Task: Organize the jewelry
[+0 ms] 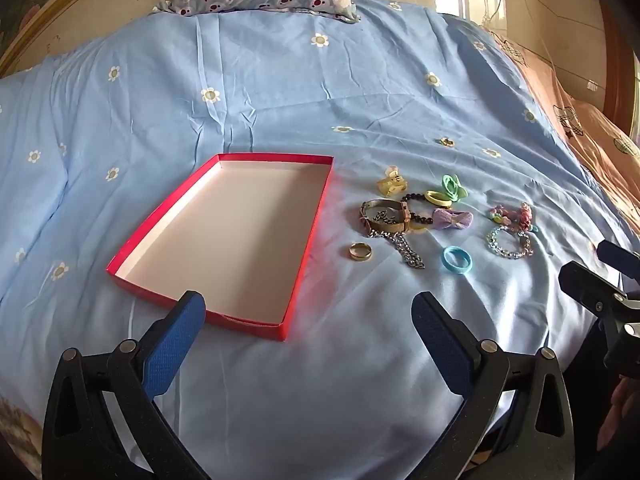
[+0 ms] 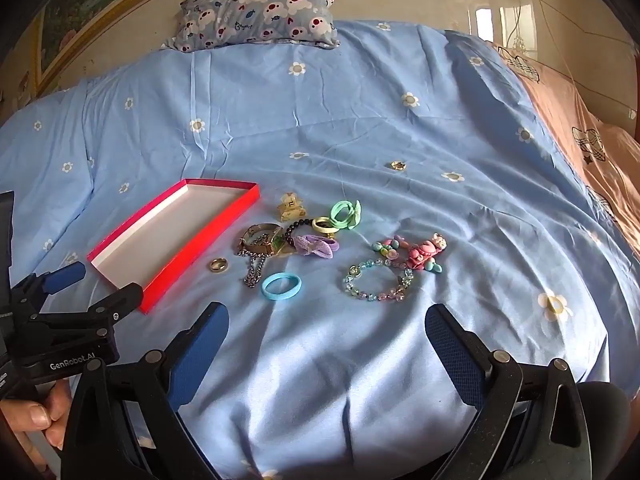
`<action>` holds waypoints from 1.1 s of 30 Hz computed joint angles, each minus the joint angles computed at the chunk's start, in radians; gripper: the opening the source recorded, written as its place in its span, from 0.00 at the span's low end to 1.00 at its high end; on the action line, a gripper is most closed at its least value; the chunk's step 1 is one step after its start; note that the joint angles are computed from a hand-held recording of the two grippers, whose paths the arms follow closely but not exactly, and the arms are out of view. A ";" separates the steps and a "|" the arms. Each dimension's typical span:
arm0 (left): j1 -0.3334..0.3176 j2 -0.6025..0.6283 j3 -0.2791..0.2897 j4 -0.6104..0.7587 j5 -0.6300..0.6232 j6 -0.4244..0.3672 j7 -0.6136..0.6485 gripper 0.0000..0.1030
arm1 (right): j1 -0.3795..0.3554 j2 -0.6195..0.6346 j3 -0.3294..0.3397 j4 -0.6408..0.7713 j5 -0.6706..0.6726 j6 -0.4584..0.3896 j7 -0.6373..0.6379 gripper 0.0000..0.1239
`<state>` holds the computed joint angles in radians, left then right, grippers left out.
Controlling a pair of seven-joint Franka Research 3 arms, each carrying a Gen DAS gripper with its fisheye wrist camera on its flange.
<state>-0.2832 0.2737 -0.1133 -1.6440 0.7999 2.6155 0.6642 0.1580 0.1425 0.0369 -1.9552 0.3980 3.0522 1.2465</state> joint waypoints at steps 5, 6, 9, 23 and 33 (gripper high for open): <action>-0.003 -0.005 0.005 -0.007 0.011 0.004 -0.012 1.00 | -0.004 0.000 0.008 -0.001 0.012 0.007 -0.010 0.80; -0.003 -0.007 0.005 -0.008 0.016 0.007 -0.017 1.00 | -0.006 -0.001 0.010 -0.002 0.019 0.009 -0.016 0.80; -0.002 -0.010 0.007 -0.009 0.031 0.016 -0.031 1.00 | -0.026 -0.004 0.040 -0.005 0.087 0.021 -0.078 0.80; -0.002 -0.017 0.003 -0.015 0.061 0.023 -0.053 1.00 | -0.016 -0.011 0.041 -0.003 0.193 0.031 -0.189 0.80; -0.005 -0.018 -0.002 -0.013 0.063 0.012 -0.060 1.00 | -0.010 -0.009 0.029 0.000 0.156 0.014 -0.156 0.80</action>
<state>-0.2878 0.2562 -0.1149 -1.6572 0.8629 2.6280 0.6047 0.1485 0.1337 0.0658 -1.9548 0.5535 3.0661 1.0905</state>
